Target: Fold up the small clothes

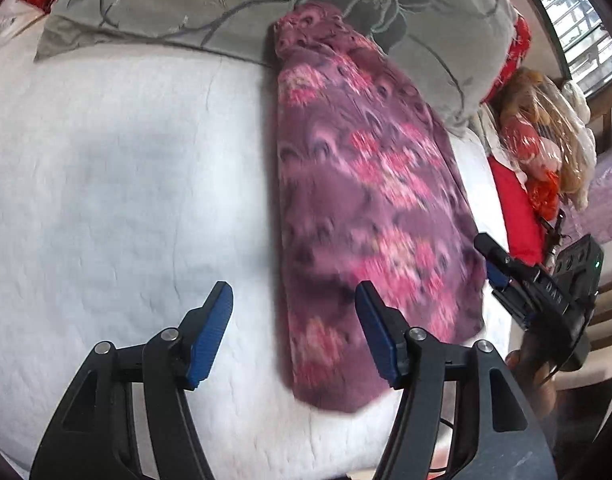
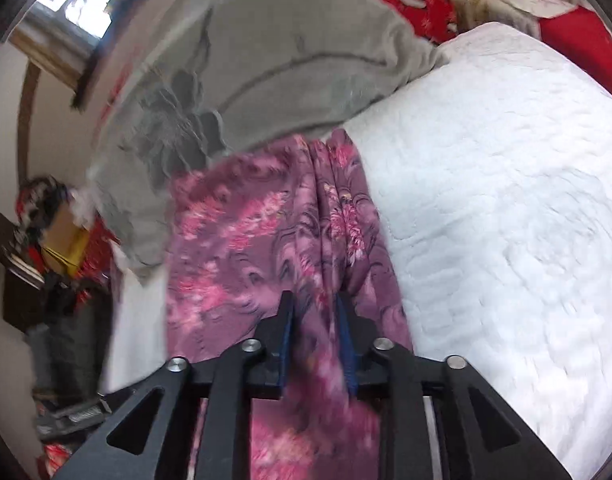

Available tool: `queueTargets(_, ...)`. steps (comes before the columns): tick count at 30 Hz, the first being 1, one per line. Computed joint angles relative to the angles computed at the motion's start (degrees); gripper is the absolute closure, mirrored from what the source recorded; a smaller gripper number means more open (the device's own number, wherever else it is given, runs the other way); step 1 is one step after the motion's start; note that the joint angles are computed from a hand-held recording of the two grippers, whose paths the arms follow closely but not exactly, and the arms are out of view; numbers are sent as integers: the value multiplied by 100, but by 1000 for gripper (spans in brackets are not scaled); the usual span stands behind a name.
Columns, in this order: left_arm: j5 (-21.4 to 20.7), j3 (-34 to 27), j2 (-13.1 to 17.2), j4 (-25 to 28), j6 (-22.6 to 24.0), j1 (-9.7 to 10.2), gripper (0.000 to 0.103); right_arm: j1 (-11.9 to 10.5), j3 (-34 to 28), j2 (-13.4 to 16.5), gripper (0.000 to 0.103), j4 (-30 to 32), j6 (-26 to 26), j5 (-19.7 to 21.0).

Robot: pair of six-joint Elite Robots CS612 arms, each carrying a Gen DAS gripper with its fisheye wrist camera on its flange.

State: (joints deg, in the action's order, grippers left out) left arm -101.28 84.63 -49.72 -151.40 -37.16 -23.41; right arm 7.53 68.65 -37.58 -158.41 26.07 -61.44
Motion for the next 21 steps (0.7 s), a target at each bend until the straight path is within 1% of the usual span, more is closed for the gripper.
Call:
queueTargets(1,-40,23,-11,37,19,-15,40,-6,191,-107,58,-44,-71,-90)
queueTargets(2,-37,17,-9,153,57,-49,40,-8,293,-170,55,54,-179,-176)
queueTargets(3,-7,-16,7,309,103,-86,40,26,243,-161,56,330,-305,-235)
queueTargets(4,40,-9,23,438,159,-135,40,19,331,-205,69,464,-517,-202)
queueTargets(5,85,-30,48,522,199,-165,40,22,402,-240,90,357,-604,-206)
queueTargets(6,201,-15,56,558,220,-206,40,-8,551,-295,90,11,-550,-103)
queueTargets(7,257,25,33,500,221,-226,40,-41,680,-339,92,-305,-372,-59)
queueTargets(8,277,27,22,518,241,-237,40,-61,752,-364,94,-380,-203,-130)
queueTargets(9,217,-23,25,661,259,-230,40,-48,755,-361,99,-215,-259,-320)
queueTargets(10,108,-46,20,729,248,-211,40,-23,699,-326,101,189,-494,-554)
queueTargets(11,-38,-37,3,700,243,-181,40,-10,621,-319,103,565,-604,-746)
queueTargets(12,-225,4,-15,533,222,-141,40,-29,586,-327,103,702,-640,-698)
queueTargets(13,-358,40,-30,300,144,-102,40,-30,572,-353,102,601,-586,-763)
queueTargets(14,-394,36,-33,144,68,-78,40,-26,591,-378,93,429,-548,-819)
queueTargets(15,-399,-11,-16,31,1,-57,40,-17,570,-360,93,56,-482,-768)
queueTargets(16,-384,-92,23,-64,-82,-38,40,-23,520,-326,93,-254,-464,-565)
queueTargets(18,-328,-302,141,-41,-229,-16,40,33,324,-225,92,-619,-486,-451)
queueTargets(19,-320,-458,243,50,-259,-13,40,68,205,-145,89,-733,-526,-391)
queueTargets(21,-230,-701,409,310,-276,-10,40,145,-79,21,84,-558,-702,-479)
